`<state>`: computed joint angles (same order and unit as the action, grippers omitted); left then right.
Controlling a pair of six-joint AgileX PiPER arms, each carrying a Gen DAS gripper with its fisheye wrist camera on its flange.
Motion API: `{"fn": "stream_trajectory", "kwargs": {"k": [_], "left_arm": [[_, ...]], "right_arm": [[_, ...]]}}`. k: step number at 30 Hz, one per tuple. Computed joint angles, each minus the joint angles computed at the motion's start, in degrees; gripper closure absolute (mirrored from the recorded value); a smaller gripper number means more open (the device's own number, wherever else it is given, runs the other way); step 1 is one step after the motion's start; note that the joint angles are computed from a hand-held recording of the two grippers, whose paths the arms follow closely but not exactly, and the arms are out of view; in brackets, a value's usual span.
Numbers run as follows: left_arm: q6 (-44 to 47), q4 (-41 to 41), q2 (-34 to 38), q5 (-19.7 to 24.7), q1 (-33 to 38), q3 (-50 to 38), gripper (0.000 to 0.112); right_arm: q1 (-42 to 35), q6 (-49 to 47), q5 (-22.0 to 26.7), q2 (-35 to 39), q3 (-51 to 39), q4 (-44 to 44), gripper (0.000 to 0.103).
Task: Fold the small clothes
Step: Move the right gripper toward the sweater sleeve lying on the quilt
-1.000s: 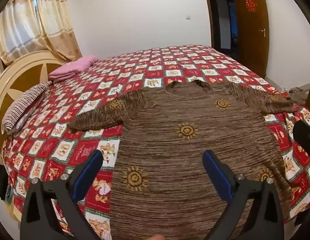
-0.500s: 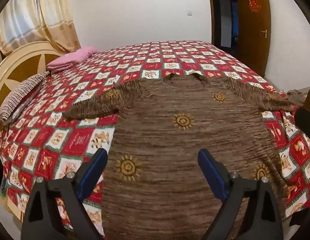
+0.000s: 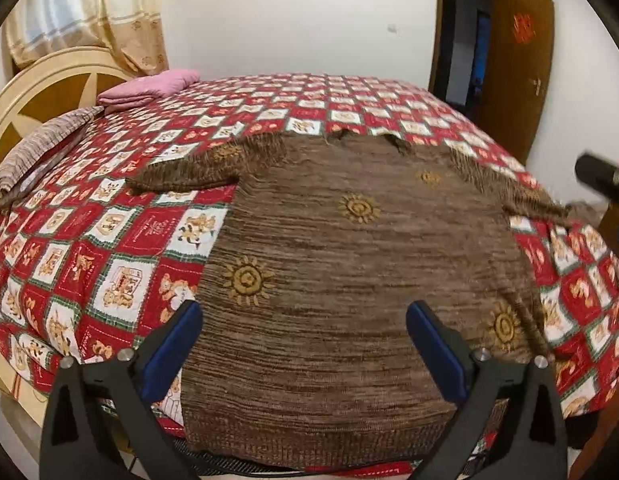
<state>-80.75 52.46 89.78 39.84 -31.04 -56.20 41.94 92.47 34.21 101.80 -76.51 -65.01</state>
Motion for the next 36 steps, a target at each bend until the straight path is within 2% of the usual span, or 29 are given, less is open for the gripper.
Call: {"fn": "stream_trajectory", "kwargs": {"k": [3, 8, 12, 14, 16, 19, 22, 24, 27, 29, 31, 33, 36], "left_arm": [[3.7, -1.5, 1.9, 1.4, -1.2, -1.9, 0.009], [3.3, -1.0, 0.8, -0.9, 0.5, -1.2, 0.009], [7.0, -1.6, 4.4, -0.6, 2.3, -5.2, 0.009], [5.4, 2.6, 5.6, -0.4, 2.4, -6.3, 0.009], [-1.1, 11.5, 6.8, 1.1, 2.1, -6.7, 0.009], [-9.9, 23.9, 9.3, 2.4, 3.0, -7.0, 0.009], [-11.8, 29.3, 13.4, 2.5, 5.3, -9.8, 0.009], [-7.4, 27.8, 16.0, -1.4, 8.3, -13.0, 0.009], [-2.4, 23.5, 19.1, -4.1, 11.3, -17.7, 0.009], [0.7, 19.9, 20.9, -4.2, 12.1, -20.8, 0.009], [4.5, 14.6, 22.8, -4.2, 13.1, -24.2, 0.009], [8.5, 9.8, 24.6, -3.9, 13.1, -27.8, 0.009], [13.6, 6.4, 28.6, 0.2, 11.8, -34.7, 0.009]], "right_arm": [[-0.1, 0.6, -0.3, -0.3, 0.4, -0.6, 0.001], [-0.8, 2.0, -0.5, -0.4, 0.8, -1.7, 0.001], [-2.0, 0.7, -0.2, 0.6, 0.2, -0.2, 0.001], [-3.3, -0.7, -0.6, 1.2, -0.2, 1.0, 0.001], [-6.4, -4.3, -3.0, 1.4, -0.5, 5.1, 0.001], [-12.6, -3.5, -7.2, 0.8, 1.6, 9.0, 0.001], [-21.2, -9.9, -12.3, 1.6, 1.9, 19.4, 0.001], [-25.6, -17.0, -14.5, 2.4, 0.9, 28.0, 0.001], [-31.7, -30.6, -13.9, 5.3, -3.7, 43.0, 0.002], [-34.5, -38.3, -10.8, 8.2, -8.9, 49.9, 0.005], [-36.5, -44.3, -8.2, 11.2, -14.1, 54.7, 0.018], [-38.7, -50.7, -5.1, 14.8, -19.8, 61.7, 0.024], [-39.3, -54.0, -2.7, 18.5, -25.3, 66.5, 0.024]]}}
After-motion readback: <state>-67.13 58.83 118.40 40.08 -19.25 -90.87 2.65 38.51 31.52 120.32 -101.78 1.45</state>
